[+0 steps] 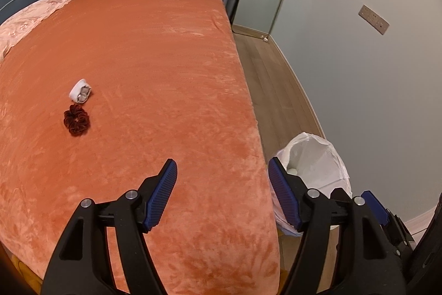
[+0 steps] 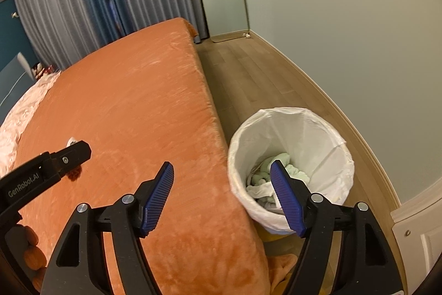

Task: Collect trash
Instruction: 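Move both tools back over the dark red scrunchie and white sock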

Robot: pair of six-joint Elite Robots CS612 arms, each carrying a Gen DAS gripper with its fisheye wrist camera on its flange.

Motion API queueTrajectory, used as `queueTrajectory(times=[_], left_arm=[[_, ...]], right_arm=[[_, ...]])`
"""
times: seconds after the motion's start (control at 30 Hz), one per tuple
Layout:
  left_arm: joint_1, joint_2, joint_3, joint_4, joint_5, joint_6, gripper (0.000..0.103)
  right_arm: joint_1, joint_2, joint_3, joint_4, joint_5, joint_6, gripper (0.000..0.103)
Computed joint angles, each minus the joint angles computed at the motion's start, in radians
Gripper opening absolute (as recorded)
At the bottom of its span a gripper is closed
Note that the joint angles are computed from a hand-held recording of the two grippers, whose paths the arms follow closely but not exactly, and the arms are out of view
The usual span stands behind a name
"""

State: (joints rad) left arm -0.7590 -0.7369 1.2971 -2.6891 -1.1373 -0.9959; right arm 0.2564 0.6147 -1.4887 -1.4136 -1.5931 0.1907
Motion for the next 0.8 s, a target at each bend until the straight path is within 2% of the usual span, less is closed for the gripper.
queueTrajectory(times=[0.8], left_arm=[[0.052,-0.104,0.225,-0.042,0.014,-0.175,0.071]], right_arm=[[0.1,-0.033,0.094,-0.015,0.006,-0.094,0.073]])
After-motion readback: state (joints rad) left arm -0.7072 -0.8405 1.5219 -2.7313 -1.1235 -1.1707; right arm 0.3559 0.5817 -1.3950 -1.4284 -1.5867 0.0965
